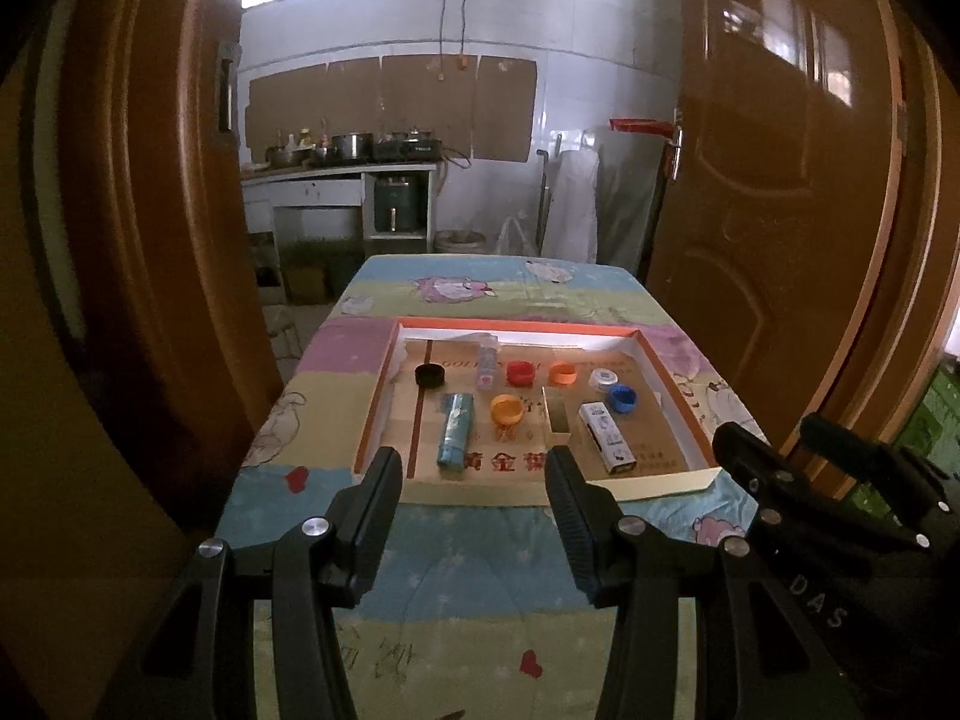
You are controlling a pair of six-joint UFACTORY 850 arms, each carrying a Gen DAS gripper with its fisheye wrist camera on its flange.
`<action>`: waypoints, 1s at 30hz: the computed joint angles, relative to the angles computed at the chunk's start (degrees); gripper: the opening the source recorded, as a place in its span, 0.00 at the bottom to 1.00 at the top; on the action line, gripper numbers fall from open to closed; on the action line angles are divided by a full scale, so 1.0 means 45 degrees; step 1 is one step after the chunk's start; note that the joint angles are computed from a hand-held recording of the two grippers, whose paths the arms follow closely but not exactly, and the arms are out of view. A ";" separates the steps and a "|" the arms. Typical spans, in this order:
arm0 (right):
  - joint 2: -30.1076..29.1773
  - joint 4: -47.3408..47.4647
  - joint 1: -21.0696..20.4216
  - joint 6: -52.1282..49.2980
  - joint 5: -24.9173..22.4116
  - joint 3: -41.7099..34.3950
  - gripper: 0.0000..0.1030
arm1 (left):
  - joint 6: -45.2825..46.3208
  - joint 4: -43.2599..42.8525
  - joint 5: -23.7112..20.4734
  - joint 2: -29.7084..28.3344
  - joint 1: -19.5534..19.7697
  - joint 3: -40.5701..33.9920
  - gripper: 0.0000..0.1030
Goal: Organize rigid objects
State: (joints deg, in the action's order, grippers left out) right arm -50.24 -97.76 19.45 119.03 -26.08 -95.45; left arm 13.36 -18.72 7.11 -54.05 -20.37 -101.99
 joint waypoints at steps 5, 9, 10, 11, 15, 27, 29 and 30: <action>0.0433 -0.0320 0.0191 0.0436 -0.0215 0.0650 0.66 | -0.0328 0.0419 0.0495 0.0515 -0.0096 0.0882 0.48; 0.0735 -0.0596 0.0333 0.0762 -0.0472 0.1102 0.66 | 0.0716 -0.0547 0.0830 0.0775 -0.0210 0.1346 0.48; 0.0802 -0.0631 0.0365 0.0823 -0.0525 0.1202 0.66 | 0.0714 -0.0544 0.0887 0.0854 -0.0226 0.1475 0.48; 0.0879 -0.0682 0.0392 0.0916 -0.0560 0.1312 0.66 | 0.0607 -0.0440 0.0926 0.0935 -0.0241 0.1598 0.48; 0.1176 -0.0837 0.0499 0.1244 -0.0744 0.1754 0.66 | -0.0155 0.0314 0.1190 0.1265 -0.0256 0.2107 0.48; 0.1902 -0.0955 0.0838 0.1699 -0.1442 0.2799 0.66 | 0.0498 -0.0435 0.2244 0.2143 -0.0388 0.3542 0.48; 0.1976 -0.0979 0.0905 0.1700 -0.1521 0.2912 0.66 | 0.0429 -0.0411 0.2426 0.2293 -0.0382 0.3769 0.48; 0.2019 -0.1016 0.0919 0.1727 -0.1515 0.2971 0.66 | 0.0385 -0.0390 0.2529 0.2371 -0.0376 0.3888 0.48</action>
